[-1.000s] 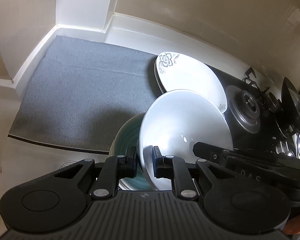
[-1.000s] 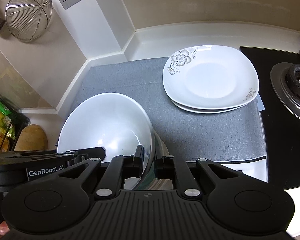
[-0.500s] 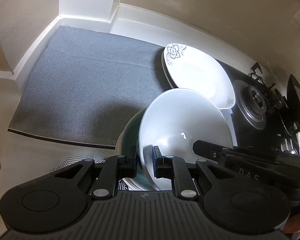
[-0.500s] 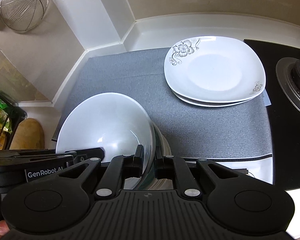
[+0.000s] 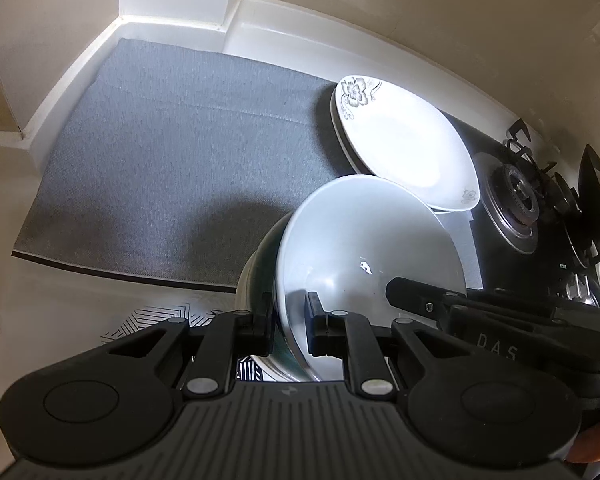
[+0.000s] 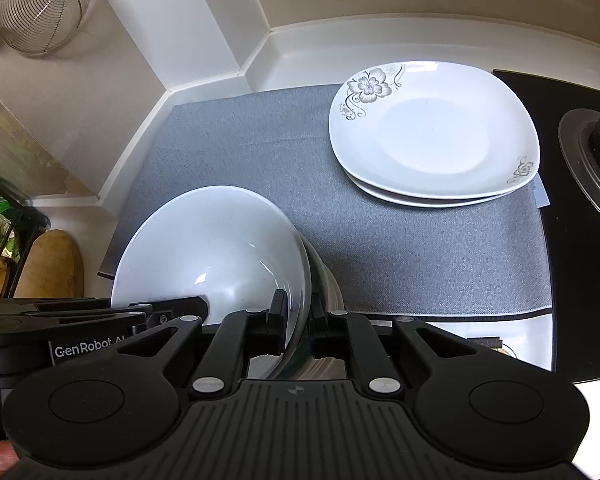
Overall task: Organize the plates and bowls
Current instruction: 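Lower the blue-rimmed bowl into the teal bowl with both tools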
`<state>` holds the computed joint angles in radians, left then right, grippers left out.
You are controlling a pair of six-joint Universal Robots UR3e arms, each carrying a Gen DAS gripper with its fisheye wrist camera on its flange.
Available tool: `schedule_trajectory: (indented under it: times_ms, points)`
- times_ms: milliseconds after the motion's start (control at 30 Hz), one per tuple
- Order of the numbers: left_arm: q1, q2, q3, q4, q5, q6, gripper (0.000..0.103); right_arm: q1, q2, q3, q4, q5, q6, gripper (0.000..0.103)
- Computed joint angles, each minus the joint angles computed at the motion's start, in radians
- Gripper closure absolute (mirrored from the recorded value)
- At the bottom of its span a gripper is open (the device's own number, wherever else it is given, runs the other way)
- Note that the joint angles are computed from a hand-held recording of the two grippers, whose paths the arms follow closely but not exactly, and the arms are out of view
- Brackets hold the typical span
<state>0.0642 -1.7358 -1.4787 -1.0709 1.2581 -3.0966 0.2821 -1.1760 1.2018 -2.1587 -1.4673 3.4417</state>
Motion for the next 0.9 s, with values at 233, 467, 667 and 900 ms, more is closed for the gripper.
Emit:
schedule_trajectory:
  times_ms: [233, 467, 667, 900]
  points:
    - [-0.001, -0.009, 0.004, -0.002, 0.002, -0.006, 0.087, 0.002, 0.014, -0.009, 0.003, 0.002, 0.004, 0.092]
    - [0.004, -0.009, -0.004, 0.000, -0.007, -0.009, 0.087, 0.002, 0.018, -0.018, 0.013, 0.004, 0.004, 0.092]
    - [0.014, -0.011, 0.000, -0.011, -0.019, -0.003, 0.087, 0.003, 0.022, -0.028, 0.027, -0.001, 0.007, 0.092]
    - [0.021, -0.017, 0.017, -0.038, -0.029, 0.004, 0.087, 0.004, 0.018, -0.028, 0.023, -0.003, 0.011, 0.092]
